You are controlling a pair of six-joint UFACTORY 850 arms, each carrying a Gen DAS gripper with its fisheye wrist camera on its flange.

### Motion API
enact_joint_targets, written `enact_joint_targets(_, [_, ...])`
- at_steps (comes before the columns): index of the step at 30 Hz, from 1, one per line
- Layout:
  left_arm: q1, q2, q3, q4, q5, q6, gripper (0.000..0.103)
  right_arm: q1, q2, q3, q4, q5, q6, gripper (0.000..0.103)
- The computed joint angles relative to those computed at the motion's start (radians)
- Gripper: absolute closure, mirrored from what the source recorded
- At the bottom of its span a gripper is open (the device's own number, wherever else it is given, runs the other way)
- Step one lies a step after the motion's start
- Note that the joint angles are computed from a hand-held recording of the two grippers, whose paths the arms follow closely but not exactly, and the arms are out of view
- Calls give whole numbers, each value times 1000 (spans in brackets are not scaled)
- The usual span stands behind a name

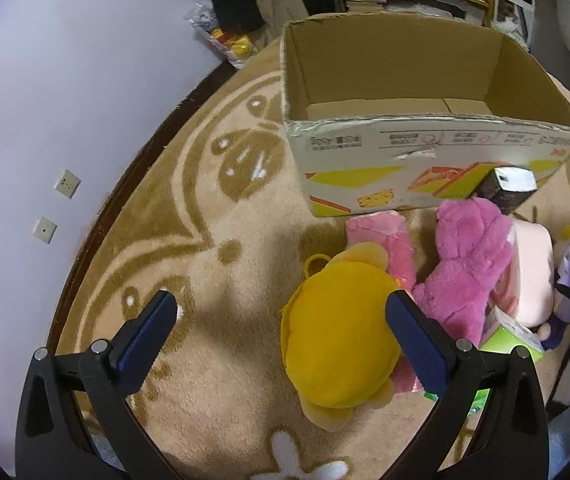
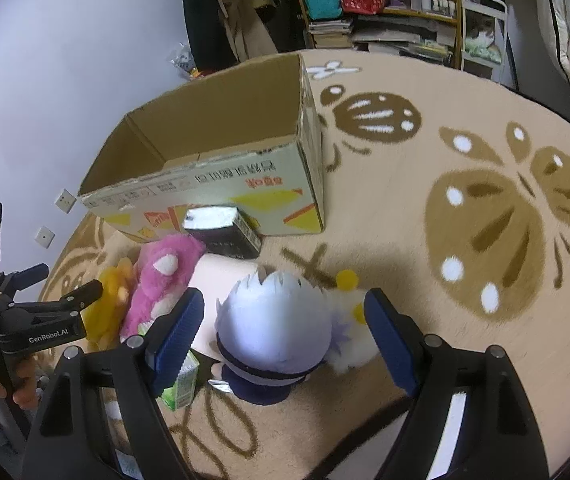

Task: Organize soft objects
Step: 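Lower the right tool onto the white-haired doll while the left tool lowers onto the yellow plush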

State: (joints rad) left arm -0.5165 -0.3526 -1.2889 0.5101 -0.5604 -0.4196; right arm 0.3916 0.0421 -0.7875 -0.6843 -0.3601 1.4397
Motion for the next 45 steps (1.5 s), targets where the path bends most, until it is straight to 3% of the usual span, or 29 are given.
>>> enact_joint_targets(10, [6, -30, -13, -59, 7, 46, 0, 18, -30, -15, 46, -11, -68, 18])
enact_joint_targets(17, [-17, -53, -11, 136, -22, -113, 0, 19, -51, -26, 107, -6, -152, 29])
enact_joint_targets(19, [-10, -53, -11, 109, -8, -94, 0, 21, -52, -30, 93, -9, -154, 34])
enact_joint_targets(24, [-3, -77, -31, 25, -18, -21, 0, 6, -57, -29, 122, 8, -179, 35])
enact_joint_targets(29, [-7, -102, -42, 28, -28, -10, 0, -6, -67, -29, 102, 25, -141, 35])
enact_joint_targets(36, [12, -109, -48, -79, -23, 44, 1, -33, -78, -16, 247, 83, -223, 29])
enact_joint_targets(40, [19, -113, -52, -123, -25, 77, 2, -13, -91, -30, 134, 35, -120, 31])
enact_joint_targets(43, [31, -115, -59, -203, -27, 136, 9, 5, -98, -40, 70, 10, -85, 33])
enact_joint_targets(45, [46, -114, -62, -295, -21, 215, 21, 19, -92, -41, 0, -7, -30, 34])
